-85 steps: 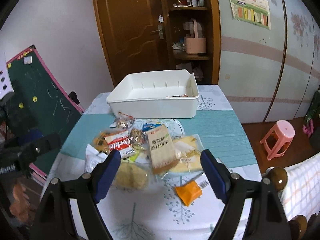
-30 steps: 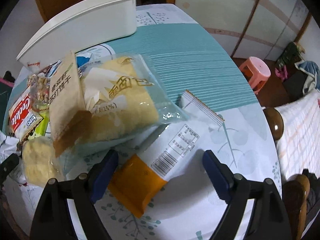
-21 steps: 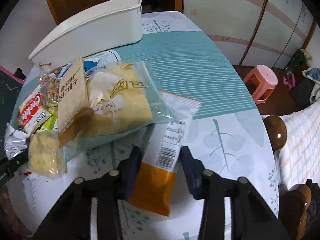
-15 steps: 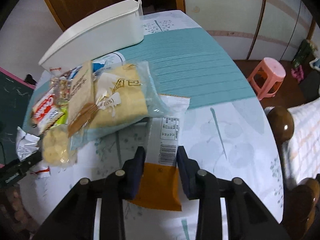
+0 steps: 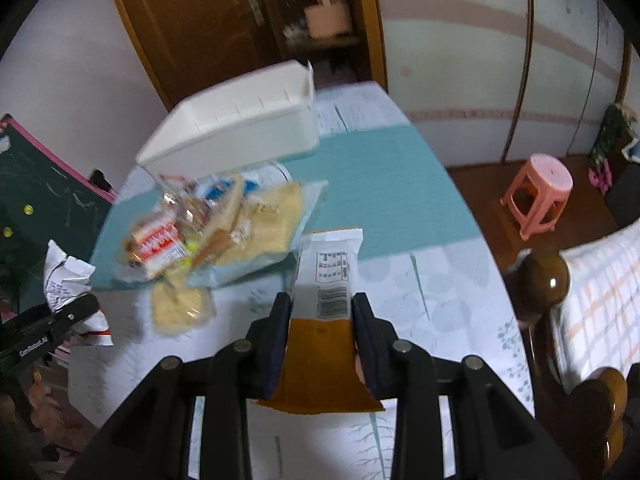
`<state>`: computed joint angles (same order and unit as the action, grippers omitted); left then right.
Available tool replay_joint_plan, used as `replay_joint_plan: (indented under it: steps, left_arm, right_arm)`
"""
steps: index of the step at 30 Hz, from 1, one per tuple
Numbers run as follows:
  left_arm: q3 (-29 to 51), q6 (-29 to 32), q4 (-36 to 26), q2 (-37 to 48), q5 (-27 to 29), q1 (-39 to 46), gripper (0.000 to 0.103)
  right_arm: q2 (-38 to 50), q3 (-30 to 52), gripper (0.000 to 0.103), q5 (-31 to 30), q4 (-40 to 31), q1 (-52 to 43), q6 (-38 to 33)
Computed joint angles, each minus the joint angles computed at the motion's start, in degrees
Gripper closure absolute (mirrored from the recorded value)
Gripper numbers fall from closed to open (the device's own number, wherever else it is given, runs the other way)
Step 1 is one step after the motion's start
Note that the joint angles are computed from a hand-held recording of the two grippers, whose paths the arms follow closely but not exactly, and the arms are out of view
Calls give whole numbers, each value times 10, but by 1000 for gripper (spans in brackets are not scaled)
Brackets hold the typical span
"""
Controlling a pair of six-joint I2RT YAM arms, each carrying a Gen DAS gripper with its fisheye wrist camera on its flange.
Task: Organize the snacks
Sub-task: 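Lift both items over the white basket and open both grippers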
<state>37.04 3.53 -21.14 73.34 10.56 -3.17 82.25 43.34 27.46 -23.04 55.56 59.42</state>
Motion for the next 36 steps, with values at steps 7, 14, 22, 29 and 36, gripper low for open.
replay_joint_plan:
  steps: [7,14,22,29,36]
  left_arm:
    - [78,17,-58,-43,-6,-18,50]
    - [217,28,-110,37,3,-16,50]
    - [472,34,-182,213,-46,-42,50]
    - [681,26,-228,350,-78,-58,49]
    - [823,16,-248,482,-93,-64,49]
  right_arm:
    - [-35,66,72,39,-29,10,-62]
    - [-7,168,72,68,-14,-14,-187]
    - [88,332,72,27,14,-95,-317]
    - [213,526,71,-51,-21,-175,-357]
    - [359,691,71,-110,-85,-230,-351]
